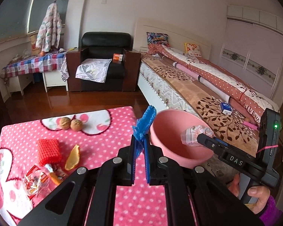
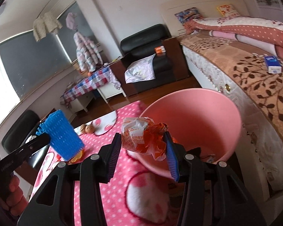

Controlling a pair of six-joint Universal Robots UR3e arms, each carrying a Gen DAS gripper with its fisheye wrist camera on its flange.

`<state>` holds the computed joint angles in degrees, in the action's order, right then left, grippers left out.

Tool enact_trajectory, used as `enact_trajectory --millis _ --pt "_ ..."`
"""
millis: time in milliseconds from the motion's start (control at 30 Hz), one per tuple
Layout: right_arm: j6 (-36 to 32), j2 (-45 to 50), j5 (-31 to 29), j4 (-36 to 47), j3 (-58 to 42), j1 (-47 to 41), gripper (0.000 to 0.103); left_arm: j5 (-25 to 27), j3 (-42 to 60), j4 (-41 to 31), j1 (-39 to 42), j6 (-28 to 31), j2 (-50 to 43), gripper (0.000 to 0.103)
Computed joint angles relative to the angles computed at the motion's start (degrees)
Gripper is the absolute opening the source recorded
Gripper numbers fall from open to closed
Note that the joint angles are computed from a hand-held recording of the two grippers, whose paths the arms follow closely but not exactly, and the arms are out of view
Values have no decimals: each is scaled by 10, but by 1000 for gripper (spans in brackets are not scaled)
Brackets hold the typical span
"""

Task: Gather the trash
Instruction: 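Carry the orange bag into the pink bucket while left carries the blue sleeve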

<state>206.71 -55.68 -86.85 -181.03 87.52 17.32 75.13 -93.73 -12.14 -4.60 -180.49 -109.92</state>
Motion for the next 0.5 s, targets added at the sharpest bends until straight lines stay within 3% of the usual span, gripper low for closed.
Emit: enact_trajectory --millis 500 --pt "14 -6 9 -52 59 -55 46 25 182 -65 -75 -2 -118 7"
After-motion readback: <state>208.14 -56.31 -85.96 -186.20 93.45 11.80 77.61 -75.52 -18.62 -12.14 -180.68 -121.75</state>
